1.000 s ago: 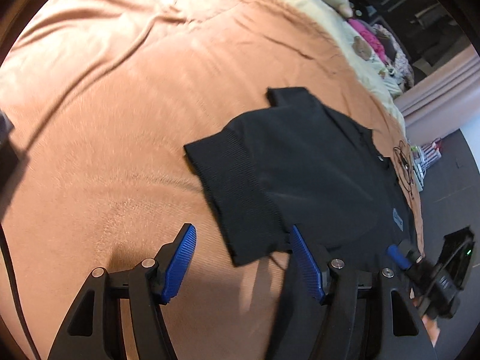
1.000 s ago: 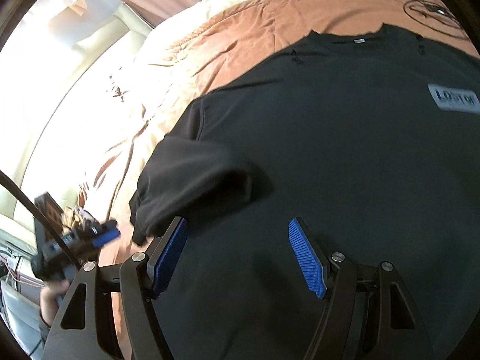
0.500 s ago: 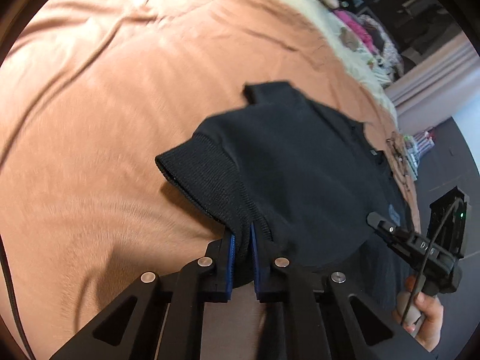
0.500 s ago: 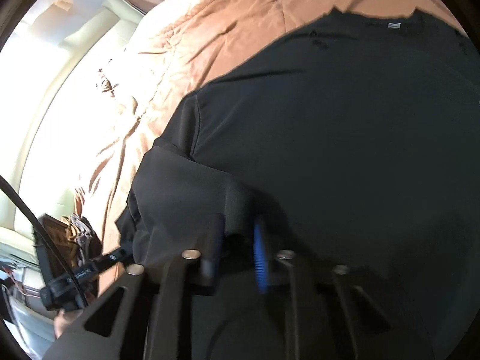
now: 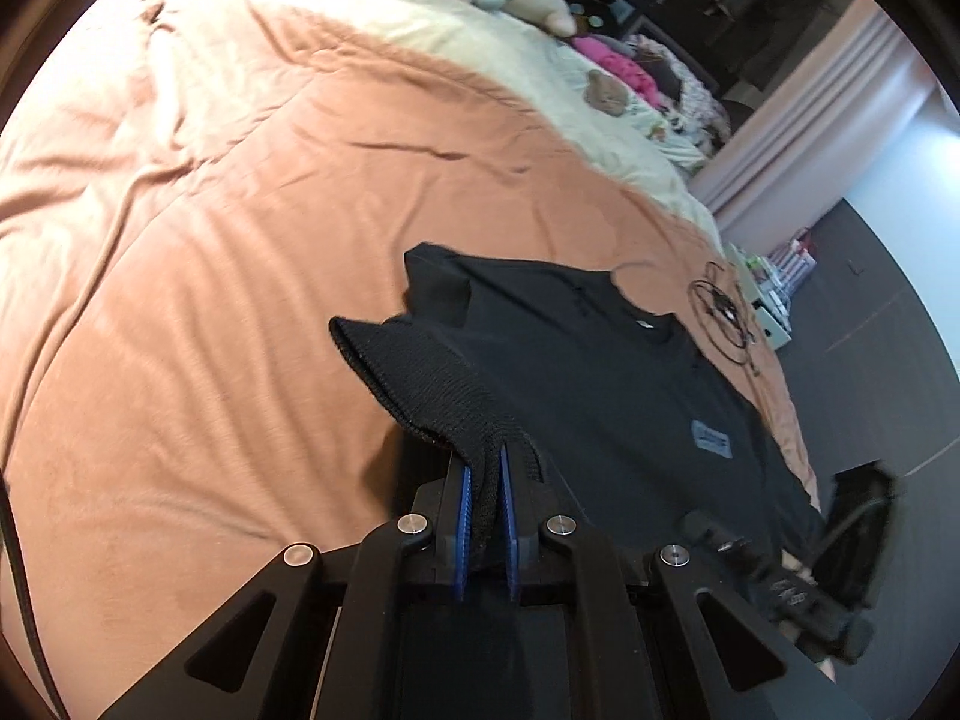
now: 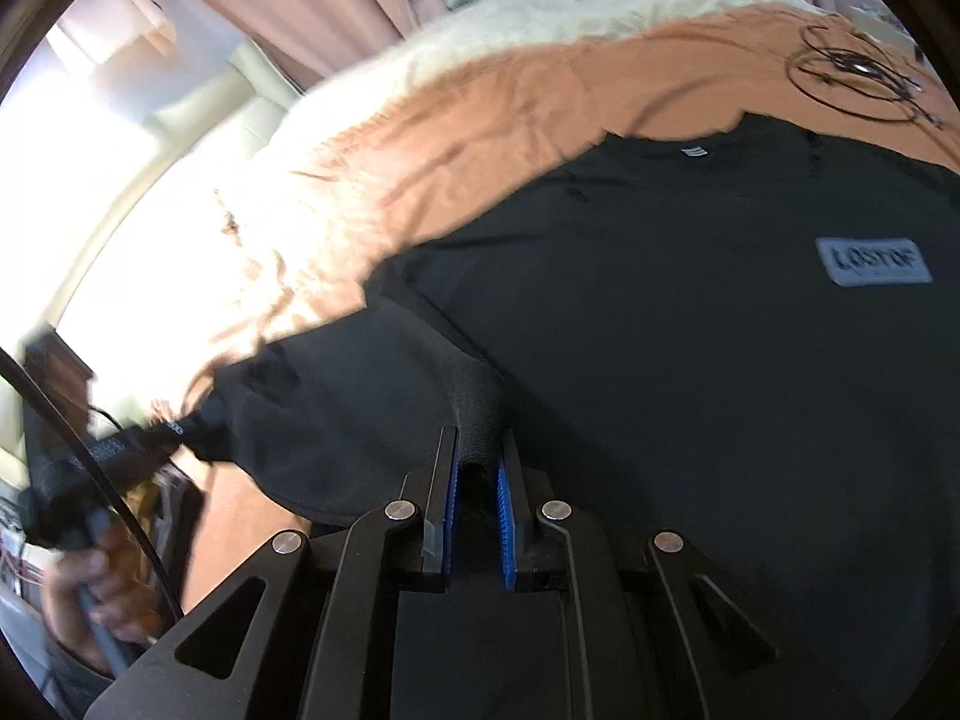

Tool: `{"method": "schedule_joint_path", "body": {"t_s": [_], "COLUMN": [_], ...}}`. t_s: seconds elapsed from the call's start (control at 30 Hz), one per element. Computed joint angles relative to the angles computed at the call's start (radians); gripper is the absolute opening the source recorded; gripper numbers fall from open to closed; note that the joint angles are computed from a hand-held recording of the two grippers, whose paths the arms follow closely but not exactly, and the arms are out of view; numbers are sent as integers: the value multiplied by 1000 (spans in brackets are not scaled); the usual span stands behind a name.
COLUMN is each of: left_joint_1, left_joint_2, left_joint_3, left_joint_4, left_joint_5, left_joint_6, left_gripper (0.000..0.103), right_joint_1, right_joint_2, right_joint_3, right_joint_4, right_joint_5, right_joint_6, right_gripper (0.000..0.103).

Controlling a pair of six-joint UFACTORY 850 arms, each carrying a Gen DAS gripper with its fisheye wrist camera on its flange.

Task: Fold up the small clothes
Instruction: 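Grasp the folded sleeve cuff again with the left tool, then fold the sleeve further across the body and open the left tool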

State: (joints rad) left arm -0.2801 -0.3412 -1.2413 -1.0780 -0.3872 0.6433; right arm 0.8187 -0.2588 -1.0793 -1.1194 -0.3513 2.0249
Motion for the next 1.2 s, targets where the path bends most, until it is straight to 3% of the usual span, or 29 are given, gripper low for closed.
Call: {"method": "schedule_joint_path", "body": {"t_s": [0.07,0.1,0.17,0.2,0.23,0.6,1.03,1.1,1.2], "left_joint_1": [-21,-34,-52,-65,-76,-247,-413,-433,-436], "left_joint_2": [-6,-7,-16,-22,-30,-154,-387,-434,-457], "left_joint_3": [-25,-41,-68,-85,-103,-335,-667,-732,-753], "left_joint_4": [35,54,74,81,95,241,417,470,455], "left_joint_5": [2,1,-5,-9,-9,-52,-131,-166,-200], "left_joint_6": [-27,-40,-56,-63,-80,-218,-375,-431,-426], "left_gripper": [9,9,9,9,9,8,9,11,23], "right_joint_1": [-4,-1,4,6,15,-9,-28,-37,-42], "right_joint_2": [12,19,42,61,93,372,695,721,769], "right_joint_3": [14,21,42,61,94,362,609,635,673], "right_joint_4": [104,109,75,40,-23,-99,11,5,7], "right_joint_5": [-4,-17,-35,-34,-47,-92,-165,-164,-154], "right_joint_6": [-83,-84,-50,-11,61,196,190,212,229], "right_gripper": [9,15,42,68,72,72,72,72,72]}}
